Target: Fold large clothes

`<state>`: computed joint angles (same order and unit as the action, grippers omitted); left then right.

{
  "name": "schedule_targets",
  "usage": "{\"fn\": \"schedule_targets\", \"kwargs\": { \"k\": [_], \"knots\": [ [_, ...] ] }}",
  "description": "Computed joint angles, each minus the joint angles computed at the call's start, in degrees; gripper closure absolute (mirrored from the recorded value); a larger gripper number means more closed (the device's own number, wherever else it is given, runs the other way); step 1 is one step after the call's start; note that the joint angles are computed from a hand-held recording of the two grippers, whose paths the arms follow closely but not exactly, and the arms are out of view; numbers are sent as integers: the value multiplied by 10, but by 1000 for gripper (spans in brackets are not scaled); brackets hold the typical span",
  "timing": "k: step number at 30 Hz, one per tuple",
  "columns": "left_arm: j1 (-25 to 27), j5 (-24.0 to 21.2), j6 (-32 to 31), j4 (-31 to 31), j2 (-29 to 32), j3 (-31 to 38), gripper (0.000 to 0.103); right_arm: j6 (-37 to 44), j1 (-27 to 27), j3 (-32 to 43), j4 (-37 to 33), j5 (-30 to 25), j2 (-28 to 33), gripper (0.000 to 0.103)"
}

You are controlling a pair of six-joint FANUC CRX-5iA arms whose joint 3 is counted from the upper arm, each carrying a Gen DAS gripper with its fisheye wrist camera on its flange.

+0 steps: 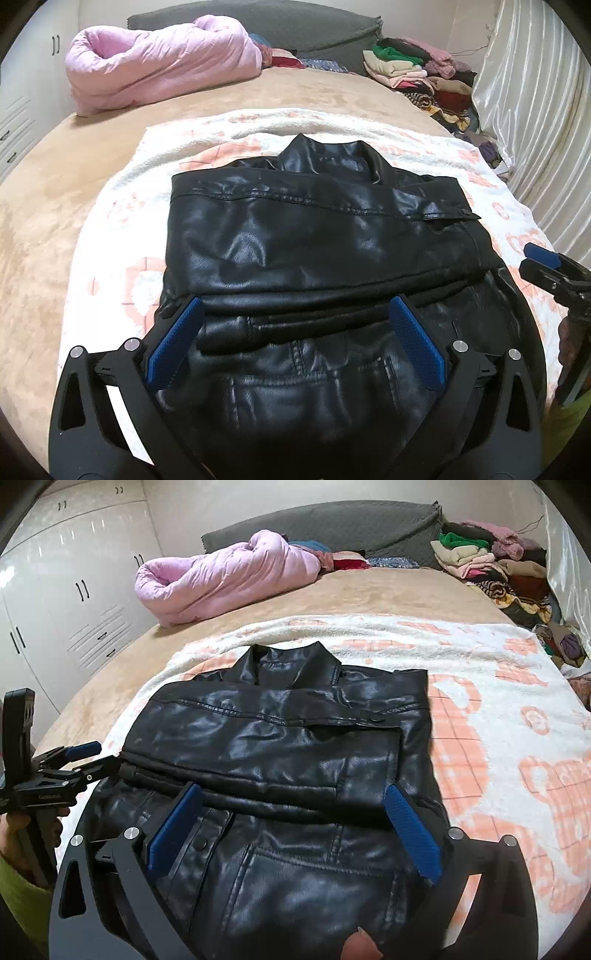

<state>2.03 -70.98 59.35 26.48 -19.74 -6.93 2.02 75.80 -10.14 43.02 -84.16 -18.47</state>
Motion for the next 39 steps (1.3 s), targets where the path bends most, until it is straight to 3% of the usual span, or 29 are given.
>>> {"fn": "schedule_targets", "kwargs": {
  "k": [27, 39],
  "knots": [
    [120, -77, -86, 32, -108, -68, 9, -86, 147, 6, 15, -135, -12, 4],
    [192, -117, -131, 36, -141, -93, 9, -131, 208, -7, -20, -179, -22, 4]
  ]
}}
